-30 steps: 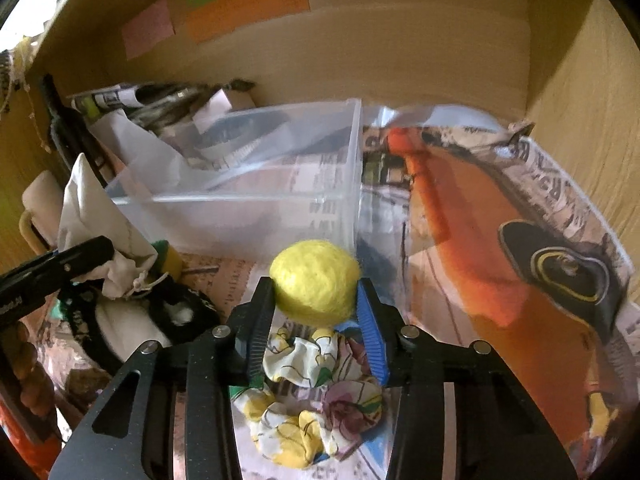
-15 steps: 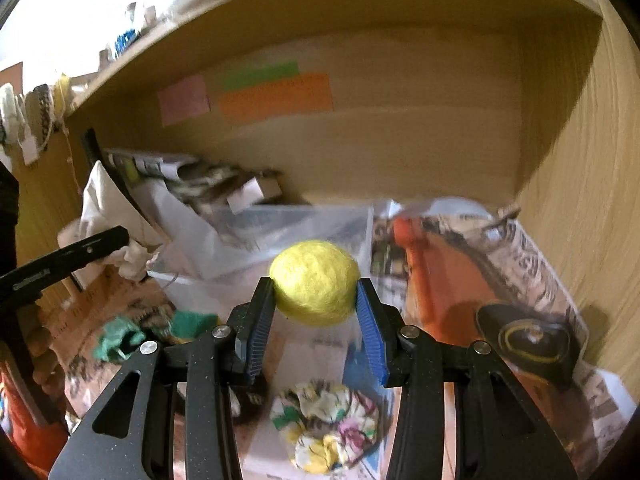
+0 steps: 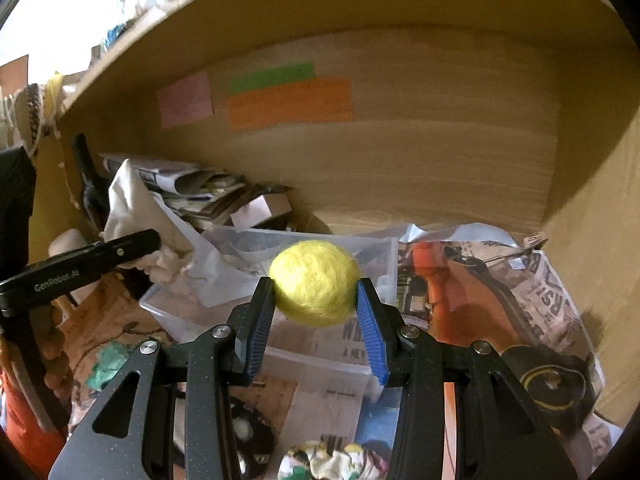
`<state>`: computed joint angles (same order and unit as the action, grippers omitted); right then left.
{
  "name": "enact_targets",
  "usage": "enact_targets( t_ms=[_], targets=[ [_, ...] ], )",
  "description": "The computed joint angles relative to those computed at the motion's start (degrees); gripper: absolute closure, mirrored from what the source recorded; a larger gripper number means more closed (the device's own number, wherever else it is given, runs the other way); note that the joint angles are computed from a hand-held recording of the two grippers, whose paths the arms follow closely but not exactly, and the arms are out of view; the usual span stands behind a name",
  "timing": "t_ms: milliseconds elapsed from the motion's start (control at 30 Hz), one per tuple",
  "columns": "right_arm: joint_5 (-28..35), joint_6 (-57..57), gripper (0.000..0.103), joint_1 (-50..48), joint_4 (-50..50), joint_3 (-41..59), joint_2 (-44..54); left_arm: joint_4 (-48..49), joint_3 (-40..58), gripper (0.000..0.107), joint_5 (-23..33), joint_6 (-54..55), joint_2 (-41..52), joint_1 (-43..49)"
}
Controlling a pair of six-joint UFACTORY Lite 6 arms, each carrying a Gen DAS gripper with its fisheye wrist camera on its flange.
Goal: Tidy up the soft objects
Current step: 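Carry the white cloth and yellow ball over the clear plastic box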
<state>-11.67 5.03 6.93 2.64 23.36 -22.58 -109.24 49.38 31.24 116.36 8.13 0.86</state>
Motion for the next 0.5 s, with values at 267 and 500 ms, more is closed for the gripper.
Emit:
enact_targets(
  t_ms=[267, 500],
  targets=[
    [-1.27, -1.84, 0.065, -0.14, 1.28, 8.68, 16.11, 0.84, 9.74, 0.073, -8.81, -2.02, 10.43, -6.70],
    [-0.57, 4.39, 0.065, -0.89, -4.90, 14.64, 27.12, 9.14, 16.62, 0.073, -12.33, -10.36, 18.40, -9.33]
  ],
)
